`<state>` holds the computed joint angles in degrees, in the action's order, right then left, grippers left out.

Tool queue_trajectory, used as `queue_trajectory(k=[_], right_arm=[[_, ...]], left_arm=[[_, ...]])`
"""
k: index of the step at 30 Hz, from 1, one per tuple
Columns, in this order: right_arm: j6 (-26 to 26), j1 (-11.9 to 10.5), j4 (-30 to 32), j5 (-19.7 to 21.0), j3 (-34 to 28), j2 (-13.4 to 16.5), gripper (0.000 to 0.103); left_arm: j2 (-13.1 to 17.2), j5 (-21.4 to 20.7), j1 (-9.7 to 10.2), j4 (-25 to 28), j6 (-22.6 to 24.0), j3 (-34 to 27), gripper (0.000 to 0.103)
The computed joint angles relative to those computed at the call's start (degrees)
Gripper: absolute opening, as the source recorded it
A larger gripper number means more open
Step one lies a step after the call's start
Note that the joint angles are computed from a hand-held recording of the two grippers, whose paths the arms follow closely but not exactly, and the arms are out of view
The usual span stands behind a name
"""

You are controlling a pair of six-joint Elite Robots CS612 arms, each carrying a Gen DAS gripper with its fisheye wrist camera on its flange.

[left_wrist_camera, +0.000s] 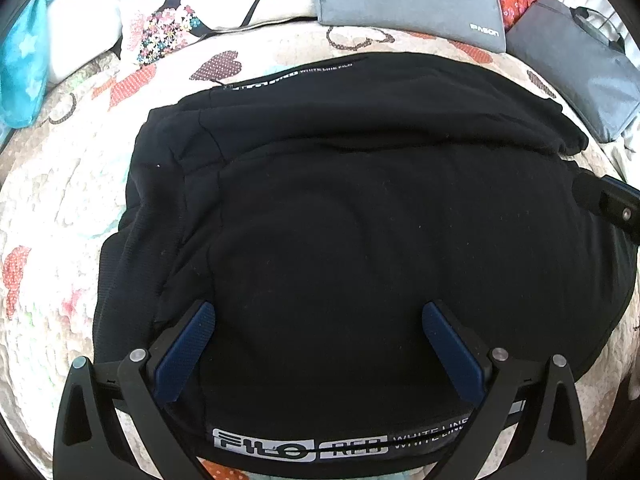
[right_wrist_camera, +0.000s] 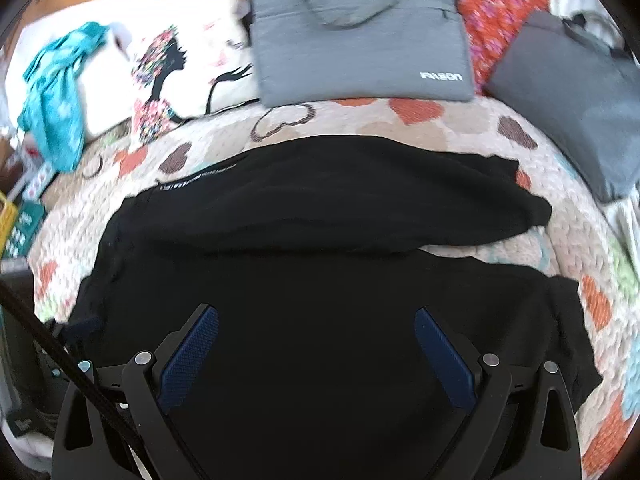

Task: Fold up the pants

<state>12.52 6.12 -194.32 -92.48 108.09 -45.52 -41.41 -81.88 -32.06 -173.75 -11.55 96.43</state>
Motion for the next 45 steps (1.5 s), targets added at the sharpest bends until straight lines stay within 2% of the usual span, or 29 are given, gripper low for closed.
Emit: queue_trajectory(k=[6, 10, 11, 13, 14, 15, 16, 18, 19, 23, 28, 34, 38, 45], right_arm=[[-1.7, 0.7, -0.1, -0.9, 0.0, 0.3, 0.101], [-2.6, 0.8, -0.2, -1.9, -0.1, 0.5, 0.101], [-2.7, 0.7, -0.1, -1.7, 0.0, 0.4, 0.101], [-2.6, 0.4, -0.3, -1.2, 0.2, 0.3, 0.101], [-2.4, 0.2, -0.5, -1.0, 0.4, 0.2, 0.101], [-2.1, 0.0, -0.8, -0.7, 0.7, 0.0, 0.101], [-1.9, -0.3, -1.2, -0.3, 0.9, -0.1, 0.101], [-1.2, -0.8, -1.7, -0.4, 1.4, -0.4, 0.101], [-0.5, -1.1, -2.1, -0.9, 1.6, -0.6, 0.101], [1.8, -2.4, -1.5, -2.1, 2.3, -1.3, 0.101], [5.9, -3.9, 1.1, -1.4, 2.6, -1.5, 0.101], [5.1, -3.3, 2.6, -1.9, 1.2, -0.9, 0.101], [3.7, -2.6, 3.7, -1.9, -0.1, -0.2, 0.101], [1.7, -1.8, 5.0, -1.2, -1.5, 0.6, 0.101]], left_arm=[[0.8, 1.1, -0.32, -5.6, -1.8, 0.9, 0.103], [0.4, 1.5, -0.44, -2.9, -2.4, 0.2, 0.101], [0.2, 0.4, -0.22, -2.8, -2.5, 0.2, 0.096], [-0.4, -1.7, 0.33, -3.4, -3.2, 0.3, 0.064], [-0.7, -2.7, 0.67, -4.0, -3.4, 0.4, 0.055], [-1.0, -5.3, 1.42, -5.3, -3.9, 0.5, 0.037], [-1.1, -8.2, 2.24, -6.3, -4.8, 0.5, 0.029], [-1.4, -12.4, 3.84, -8.1, -6.5, 0.0, 0.028], [-1.5, -12.5, 4.48, -8.7, -6.7, -0.5, 0.028], [-1.3, -6.6, 5.74, -7.6, -6.0, -3.7, 0.029], [0.7, -4.2, 7.4, -4.7, -6.9, -9.0, 0.032], [3.2, -4.6, 8.2, -2.8, -8.2, -13.3, 0.039], [4.5, -7.8, 9.14, 0.2, -11.4, -16.0, 0.039], [4.2, -5.2, 7.91, -0.3, -10.3, -15.7, 0.042]])
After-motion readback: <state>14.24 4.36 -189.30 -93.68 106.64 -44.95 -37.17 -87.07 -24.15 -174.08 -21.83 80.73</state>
